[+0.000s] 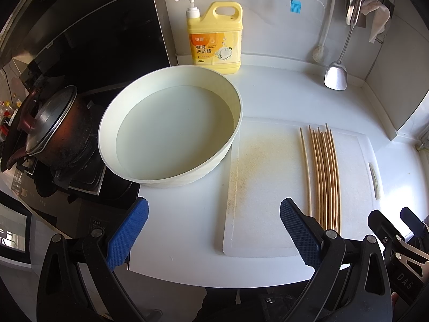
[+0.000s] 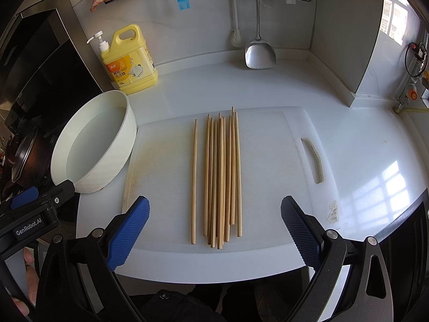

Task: Organize utensils
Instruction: 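Lower both tools toward the row of bamboo chopsticks on the board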

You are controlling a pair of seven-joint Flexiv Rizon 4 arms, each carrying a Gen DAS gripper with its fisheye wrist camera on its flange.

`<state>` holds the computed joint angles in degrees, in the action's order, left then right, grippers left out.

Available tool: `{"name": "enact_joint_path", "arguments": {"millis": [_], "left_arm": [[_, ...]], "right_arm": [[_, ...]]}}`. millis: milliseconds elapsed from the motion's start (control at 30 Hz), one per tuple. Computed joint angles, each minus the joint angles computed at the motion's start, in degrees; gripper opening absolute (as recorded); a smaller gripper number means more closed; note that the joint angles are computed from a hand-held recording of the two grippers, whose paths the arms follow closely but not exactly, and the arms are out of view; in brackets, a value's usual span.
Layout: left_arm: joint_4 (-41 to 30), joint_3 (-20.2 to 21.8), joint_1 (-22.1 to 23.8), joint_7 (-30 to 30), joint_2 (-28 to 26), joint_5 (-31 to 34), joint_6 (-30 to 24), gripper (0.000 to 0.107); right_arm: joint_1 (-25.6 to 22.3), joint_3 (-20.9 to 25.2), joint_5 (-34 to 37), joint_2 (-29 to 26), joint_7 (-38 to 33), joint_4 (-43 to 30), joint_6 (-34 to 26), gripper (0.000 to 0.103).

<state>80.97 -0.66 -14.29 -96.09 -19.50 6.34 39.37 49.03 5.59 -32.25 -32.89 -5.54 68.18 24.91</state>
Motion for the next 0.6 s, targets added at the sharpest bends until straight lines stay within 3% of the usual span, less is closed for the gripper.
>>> {"name": "enact_joint_path", "arguments": {"millis": [267, 600], "left_arm": [[-0.19, -0.45, 0.70, 2.47, -1.11, -1.23, 0.80, 0.097], [0.85, -2.42, 1.49, 11.07, -4.15, -6.49, 5.10, 0.097]], "right_arm": [[0.15, -0.35, -0.20, -0.46, 0.57, -0.28, -0.44, 0.094], [0.85, -1.59, -4.01, 0.37, 4.23, 3.56, -1.95, 0.094]]}}
